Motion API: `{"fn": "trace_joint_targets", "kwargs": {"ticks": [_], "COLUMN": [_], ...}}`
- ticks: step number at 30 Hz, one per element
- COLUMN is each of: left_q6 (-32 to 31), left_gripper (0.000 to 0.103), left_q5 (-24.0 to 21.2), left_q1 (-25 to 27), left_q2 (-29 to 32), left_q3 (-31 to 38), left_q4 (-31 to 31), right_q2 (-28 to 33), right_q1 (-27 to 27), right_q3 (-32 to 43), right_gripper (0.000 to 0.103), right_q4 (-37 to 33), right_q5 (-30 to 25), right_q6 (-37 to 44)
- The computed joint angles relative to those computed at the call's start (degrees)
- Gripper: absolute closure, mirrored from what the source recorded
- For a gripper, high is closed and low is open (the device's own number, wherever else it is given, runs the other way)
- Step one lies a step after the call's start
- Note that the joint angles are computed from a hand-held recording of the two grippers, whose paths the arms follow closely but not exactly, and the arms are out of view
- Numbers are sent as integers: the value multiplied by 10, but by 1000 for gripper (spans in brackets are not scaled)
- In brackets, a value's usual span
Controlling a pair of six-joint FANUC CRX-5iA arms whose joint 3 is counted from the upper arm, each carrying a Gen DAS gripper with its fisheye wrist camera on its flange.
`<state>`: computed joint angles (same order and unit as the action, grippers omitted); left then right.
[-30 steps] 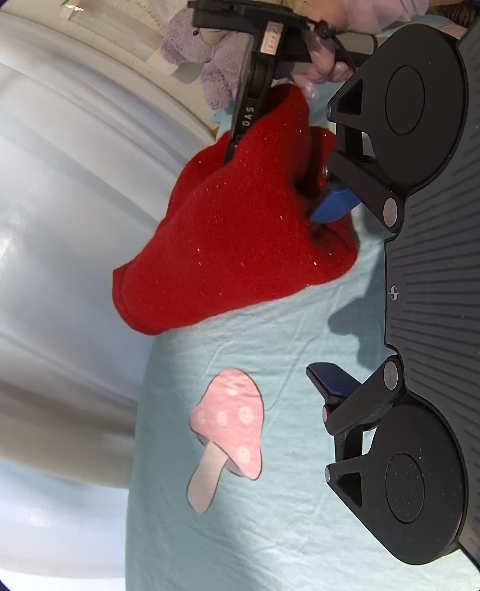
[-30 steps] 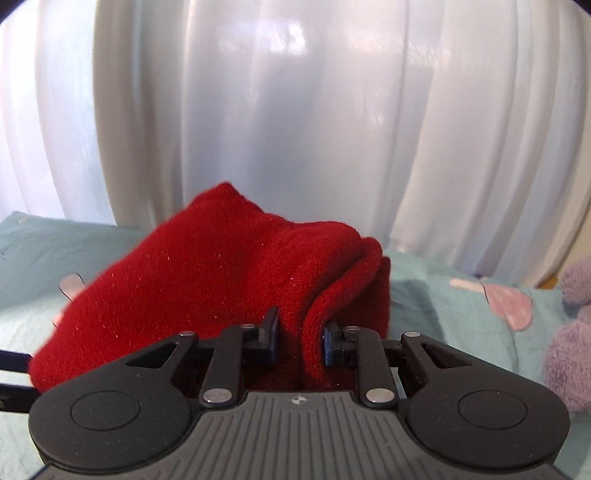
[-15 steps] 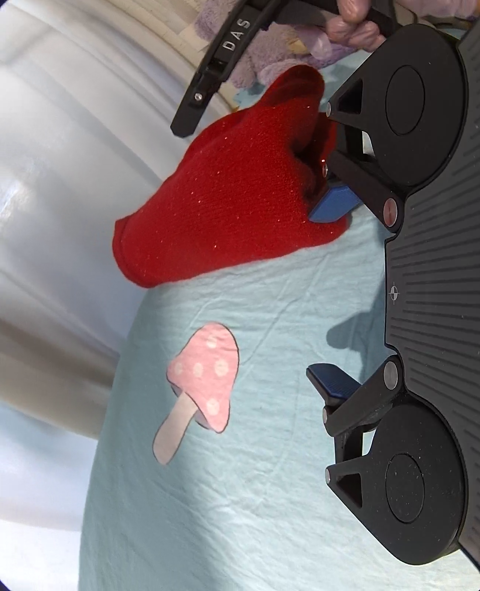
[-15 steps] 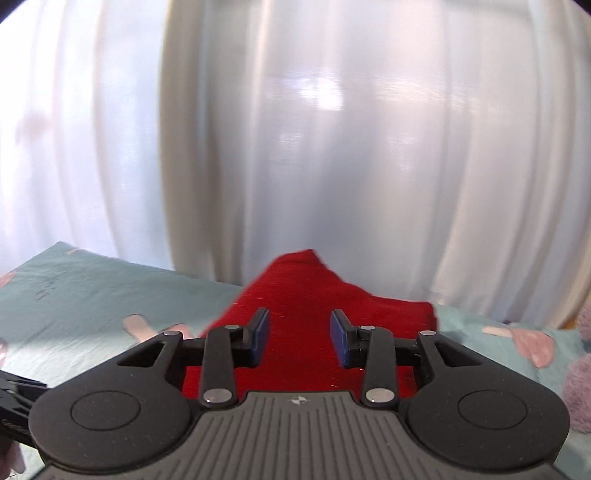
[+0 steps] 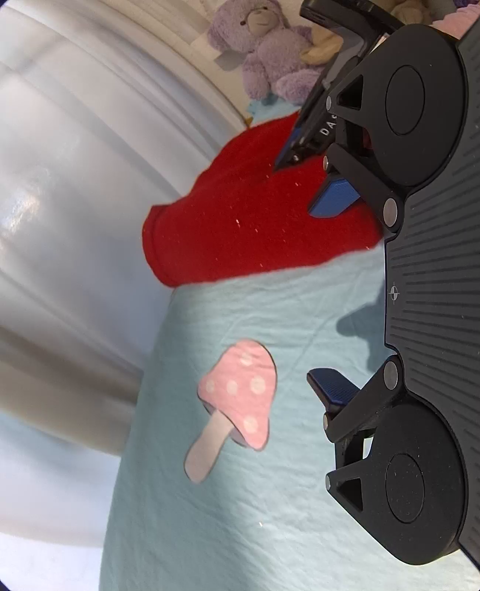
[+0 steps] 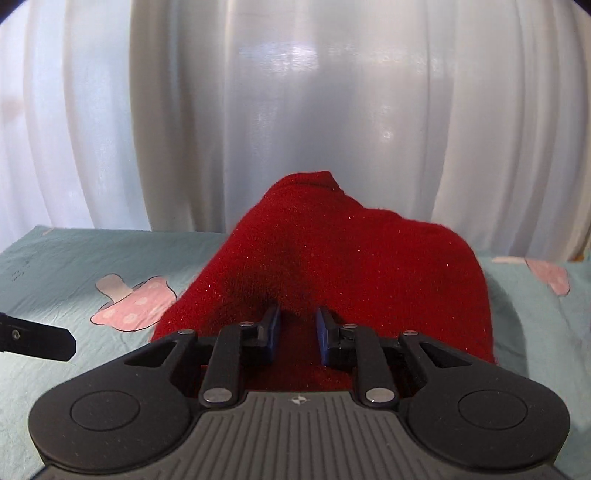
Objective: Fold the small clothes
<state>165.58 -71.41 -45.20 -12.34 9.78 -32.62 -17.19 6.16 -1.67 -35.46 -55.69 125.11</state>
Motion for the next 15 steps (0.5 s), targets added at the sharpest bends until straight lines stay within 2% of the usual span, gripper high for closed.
{"fn": "trace_joint_targets", "kwargs": {"ticks": [2, 4, 5, 6, 7, 10, 12, 14, 15], "left_q6": [-13, -45, -67, -85, -111, -193, -239, -260, -286], "left_gripper": [8, 7, 7, 7, 7, 7, 7, 7, 8], "left_q5": [60, 131, 173, 204, 237, 305, 341, 366, 386], "left_q1": [29, 74, 100, 122, 148, 206, 231, 243, 250], "left_q2": [-8, -19, -26, -30, -31, -25, -18, -10, -9], "left_q3": [-19, -48, -67, -83, -100, -142, -171, -188, -205], "left_q4": [21, 71, 105, 136, 176, 288, 358, 398, 433], "right_q2": [18, 49, 74, 89, 99, 156, 224, 284, 301], "right_q1": [-28, -77, -123, -158, -189, -226, -238, -244, -245], "right_q3": [30, 82, 119, 141, 154, 210, 266, 315, 322], "right_gripper": [84, 79, 64, 41, 33, 26, 26, 26, 26], "right_q4": [-34, -94, -145, -179, -210, -206, -199, -212, -222], "right_q5": [-45, -126, -184, -212, -223, -246, -296, -346, -360], "right_q6": [10, 9, -8, -32, -53, -119, -187, -244, -258]}}
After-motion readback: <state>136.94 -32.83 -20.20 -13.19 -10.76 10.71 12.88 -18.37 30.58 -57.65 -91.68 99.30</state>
